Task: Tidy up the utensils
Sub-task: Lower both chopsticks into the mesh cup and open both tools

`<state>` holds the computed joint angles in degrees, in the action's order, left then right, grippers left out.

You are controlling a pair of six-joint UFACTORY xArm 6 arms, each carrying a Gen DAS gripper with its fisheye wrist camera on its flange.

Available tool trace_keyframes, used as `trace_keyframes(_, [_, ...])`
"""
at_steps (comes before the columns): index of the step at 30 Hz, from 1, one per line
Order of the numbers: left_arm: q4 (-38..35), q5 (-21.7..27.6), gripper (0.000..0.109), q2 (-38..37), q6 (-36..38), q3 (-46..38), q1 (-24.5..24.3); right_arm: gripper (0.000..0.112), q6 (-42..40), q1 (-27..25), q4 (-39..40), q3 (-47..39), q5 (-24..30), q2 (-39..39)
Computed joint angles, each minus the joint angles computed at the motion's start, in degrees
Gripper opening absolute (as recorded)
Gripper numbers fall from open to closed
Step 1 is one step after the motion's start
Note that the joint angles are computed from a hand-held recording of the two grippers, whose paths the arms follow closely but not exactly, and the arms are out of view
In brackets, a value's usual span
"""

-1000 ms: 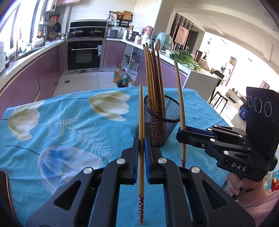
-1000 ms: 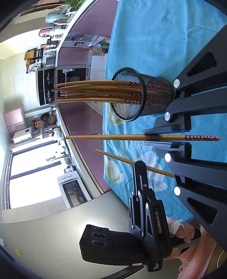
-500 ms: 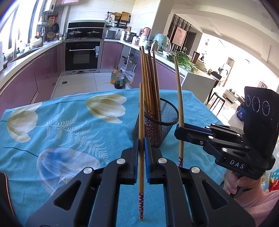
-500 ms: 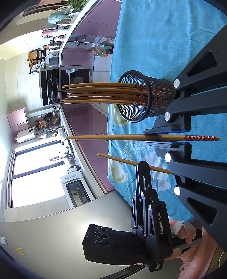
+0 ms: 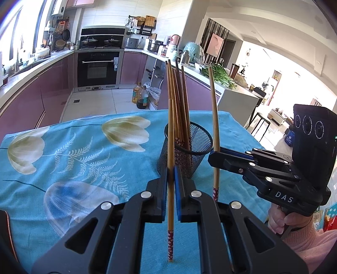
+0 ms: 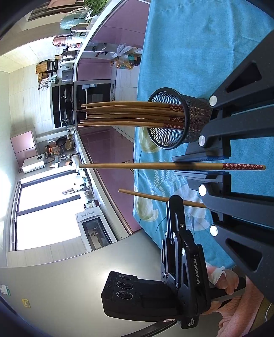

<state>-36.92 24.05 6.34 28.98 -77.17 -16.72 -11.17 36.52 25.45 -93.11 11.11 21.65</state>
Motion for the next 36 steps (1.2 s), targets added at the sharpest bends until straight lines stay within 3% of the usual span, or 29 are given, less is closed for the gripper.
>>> trace_keyframes(36, [-1.0,0.9,0.007,0.3,0.9,-2.4,-0.1,0.006,0.0,-0.3,-0.8,-1.7,-1.6,0.9])
